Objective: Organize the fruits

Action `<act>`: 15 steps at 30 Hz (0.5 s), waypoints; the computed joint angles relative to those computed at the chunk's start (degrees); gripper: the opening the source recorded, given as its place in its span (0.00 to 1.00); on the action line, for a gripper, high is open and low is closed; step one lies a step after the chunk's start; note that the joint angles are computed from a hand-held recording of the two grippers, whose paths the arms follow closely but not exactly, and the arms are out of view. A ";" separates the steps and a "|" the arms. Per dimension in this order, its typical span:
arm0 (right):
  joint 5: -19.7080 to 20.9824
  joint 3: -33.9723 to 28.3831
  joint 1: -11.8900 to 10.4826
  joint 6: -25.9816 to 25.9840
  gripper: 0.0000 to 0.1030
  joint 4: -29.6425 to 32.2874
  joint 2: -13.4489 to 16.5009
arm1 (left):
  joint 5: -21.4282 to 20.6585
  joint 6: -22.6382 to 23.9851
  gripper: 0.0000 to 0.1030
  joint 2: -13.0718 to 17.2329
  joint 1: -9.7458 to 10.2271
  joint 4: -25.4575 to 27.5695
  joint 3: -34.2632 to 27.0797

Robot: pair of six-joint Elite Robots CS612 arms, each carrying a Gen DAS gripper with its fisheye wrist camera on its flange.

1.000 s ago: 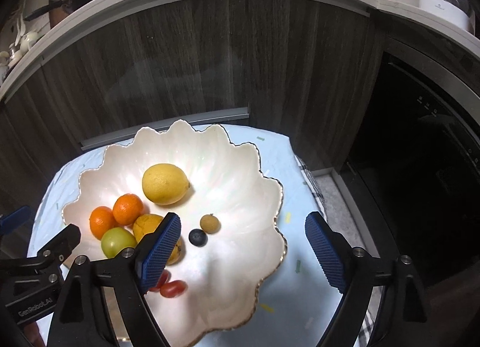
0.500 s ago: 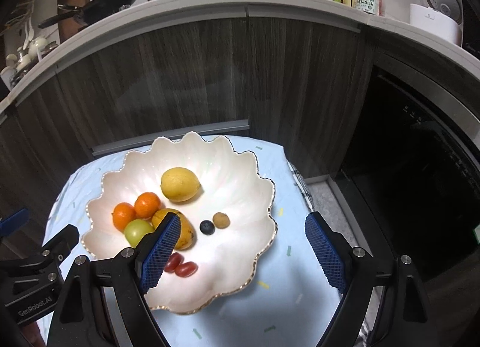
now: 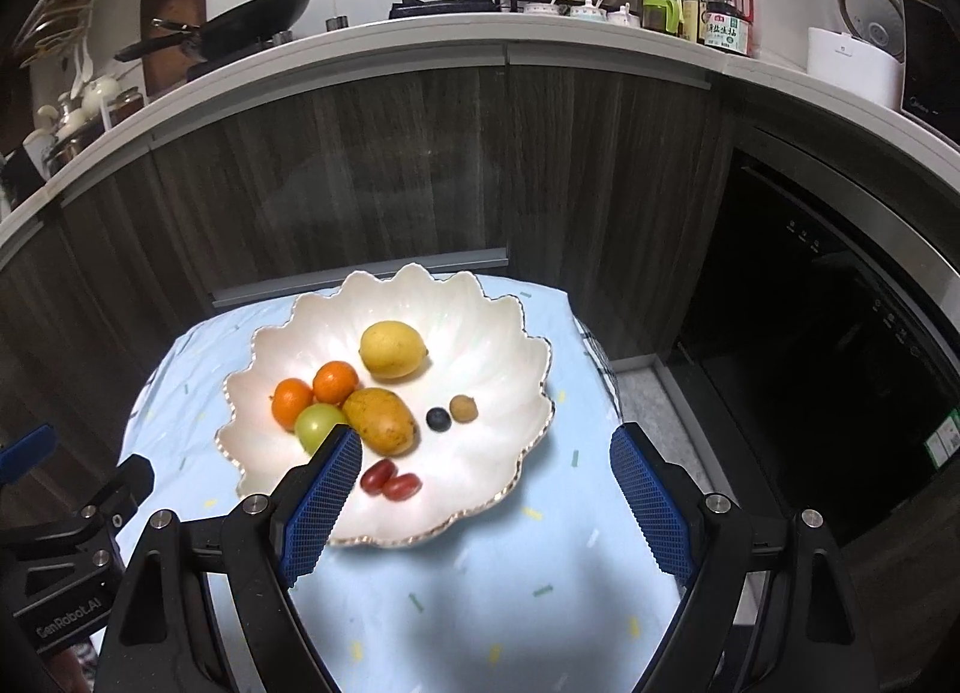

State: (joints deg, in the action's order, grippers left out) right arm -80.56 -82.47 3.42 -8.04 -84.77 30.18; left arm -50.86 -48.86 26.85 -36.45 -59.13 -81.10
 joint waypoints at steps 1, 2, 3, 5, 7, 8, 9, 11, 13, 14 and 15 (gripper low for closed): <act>0.13 -0.71 -0.05 -0.10 0.83 0.40 0.21 | 0.16 -0.46 0.98 0.19 -0.25 0.56 -0.68; 0.33 -1.44 -0.12 -0.21 0.83 0.73 0.45 | 0.27 -0.76 0.98 0.28 -0.43 1.00 -1.09; 0.46 -2.01 -0.15 -0.29 0.83 1.00 0.64 | 0.47 -1.16 0.98 0.39 -0.67 1.64 -1.64; 0.92 -3.34 -0.29 -0.47 0.83 1.84 1.05 | 0.98 -1.79 0.98 0.55 -1.11 2.74 -2.52; 1.15 -4.61 -0.40 -0.68 0.83 2.51 1.50 | 1.58 -2.57 0.98 0.80 -1.62 3.96 -3.61; 1.24 -5.19 -0.44 -0.76 0.83 2.84 1.71 | 1.78 -2.86 0.98 0.87 -1.79 4.39 -3.94; 1.38 -5.78 -0.49 -0.89 0.83 3.18 1.95 | 2.00 -3.28 0.98 0.95 -2.05 5.12 -4.41; 1.59 -6.80 -0.57 -1.21 0.83 3.76 2.30 | 2.09 -4.00 0.98 1.13 -2.45 6.08 -5.24; 1.85 -8.01 -0.71 -1.37 0.83 4.35 2.75 | 2.21 -4.63 0.98 1.30 -2.84 7.03 -6.03; 1.97 -8.73 -0.79 -1.46 0.83 4.61 3.02 | 2.38 -4.96 0.98 1.41 -3.07 7.52 -6.50; 2.09 -9.32 -0.84 -1.54 0.83 4.82 3.24 | 2.50 -5.19 0.98 1.53 -3.27 7.91 -6.92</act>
